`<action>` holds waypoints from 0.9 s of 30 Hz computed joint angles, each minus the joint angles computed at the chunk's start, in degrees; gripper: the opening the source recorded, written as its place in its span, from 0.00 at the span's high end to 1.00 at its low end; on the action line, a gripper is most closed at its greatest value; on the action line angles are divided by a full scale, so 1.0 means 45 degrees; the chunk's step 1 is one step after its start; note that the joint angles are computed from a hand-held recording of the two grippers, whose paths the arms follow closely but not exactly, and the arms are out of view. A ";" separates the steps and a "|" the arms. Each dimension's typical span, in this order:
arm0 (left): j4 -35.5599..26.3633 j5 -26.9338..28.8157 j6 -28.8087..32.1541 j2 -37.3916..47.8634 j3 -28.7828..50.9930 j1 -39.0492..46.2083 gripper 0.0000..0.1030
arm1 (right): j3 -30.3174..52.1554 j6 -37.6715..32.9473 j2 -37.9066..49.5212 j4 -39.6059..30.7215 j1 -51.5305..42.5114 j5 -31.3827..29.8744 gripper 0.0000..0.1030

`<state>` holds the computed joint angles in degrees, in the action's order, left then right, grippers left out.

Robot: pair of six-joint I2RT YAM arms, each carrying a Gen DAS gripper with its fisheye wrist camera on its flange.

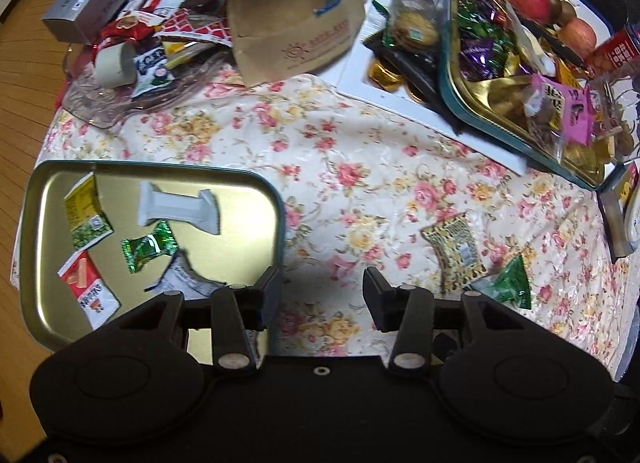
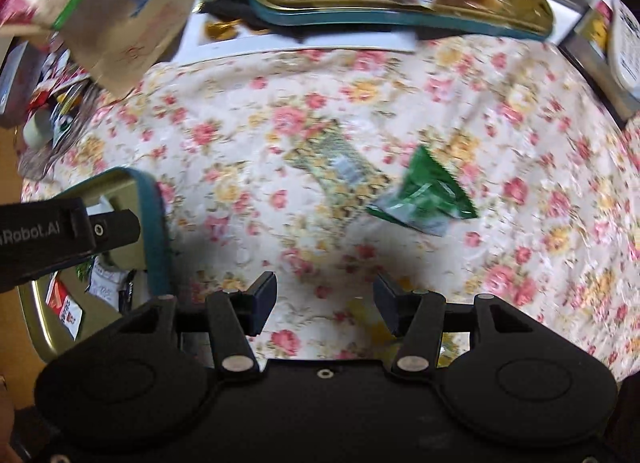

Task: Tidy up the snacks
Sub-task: 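Move both tools back toward the green and barcode packets on the tablecloth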

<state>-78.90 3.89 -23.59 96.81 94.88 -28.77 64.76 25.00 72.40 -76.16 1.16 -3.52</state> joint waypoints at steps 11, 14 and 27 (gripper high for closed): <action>0.0589 0.0259 -0.1035 0.0527 0.0121 -0.0499 0.53 | 0.0414 -0.1910 -0.0552 -0.0764 -0.3381 -0.0623 0.45; 0.0886 0.0546 -0.1352 0.0649 0.0034 -0.0724 0.53 | 0.0606 -0.2443 -0.0634 -0.0958 -0.4510 -0.0884 0.45; 0.3113 0.1426 -0.3957 0.1462 -0.0590 -0.2523 0.53 | 0.0684 -0.4407 -0.0528 -0.1424 -0.8225 -0.1347 0.47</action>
<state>-64.89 10.31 -41.40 103.39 92.23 -40.13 67.84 5.17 70.03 -82.57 -35.85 -9.58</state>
